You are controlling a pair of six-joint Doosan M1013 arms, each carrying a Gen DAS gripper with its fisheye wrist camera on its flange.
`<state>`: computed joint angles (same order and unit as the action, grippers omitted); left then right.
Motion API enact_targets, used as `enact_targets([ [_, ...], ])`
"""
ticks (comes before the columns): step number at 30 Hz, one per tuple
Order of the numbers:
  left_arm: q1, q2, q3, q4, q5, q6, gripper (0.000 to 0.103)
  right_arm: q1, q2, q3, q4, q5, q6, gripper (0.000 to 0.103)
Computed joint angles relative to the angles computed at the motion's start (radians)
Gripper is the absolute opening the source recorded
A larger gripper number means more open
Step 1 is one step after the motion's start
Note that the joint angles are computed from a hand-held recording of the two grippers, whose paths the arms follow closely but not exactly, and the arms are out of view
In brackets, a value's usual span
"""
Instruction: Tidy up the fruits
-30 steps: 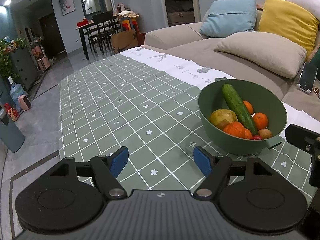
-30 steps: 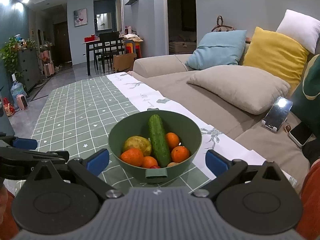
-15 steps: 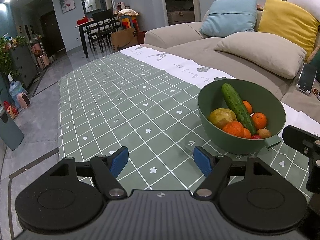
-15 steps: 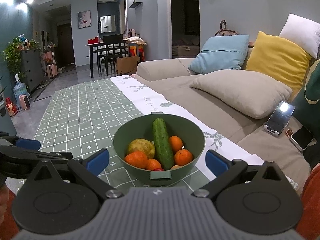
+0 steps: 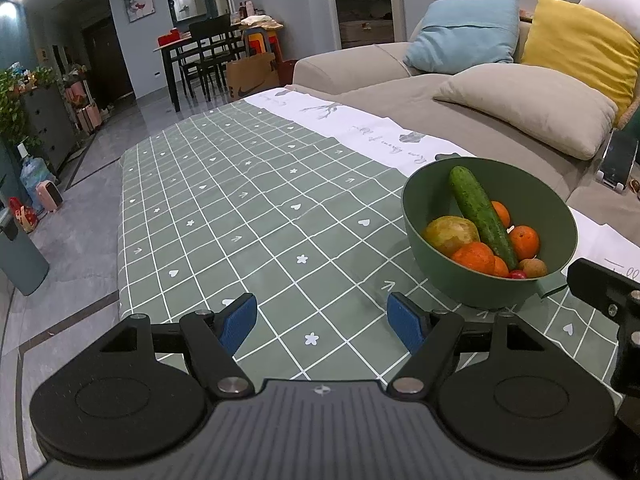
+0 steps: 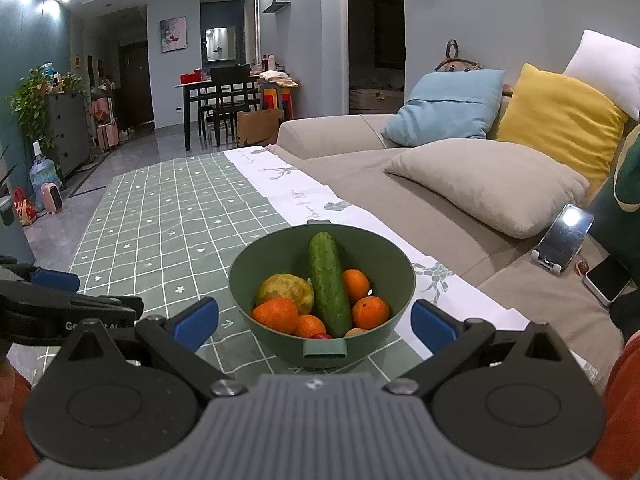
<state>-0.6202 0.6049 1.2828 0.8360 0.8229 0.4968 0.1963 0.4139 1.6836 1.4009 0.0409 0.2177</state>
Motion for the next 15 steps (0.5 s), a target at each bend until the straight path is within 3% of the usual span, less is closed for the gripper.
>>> enact_targets([
  [3,0.0,0.0,0.0,0.0,0.001,0.0,0.087,0.001,-0.002,0.003,0.11,-0.001,-0.117,0.098],
  [7,0.0,0.0,0.001,0.001,0.0,-0.002,0.087,0.001,-0.003,0.004,0.074,-0.003,-0.08,0.098],
  [12,0.0,0.0,0.003,0.003,-0.002,-0.004,0.087,0.0,-0.004,0.005,0.202,-0.001,-0.206,0.098],
  [15,0.001,0.0,0.004,0.0,-0.003,-0.001,0.087,-0.001,-0.005,0.005,0.15,-0.001,-0.154,0.098],
])
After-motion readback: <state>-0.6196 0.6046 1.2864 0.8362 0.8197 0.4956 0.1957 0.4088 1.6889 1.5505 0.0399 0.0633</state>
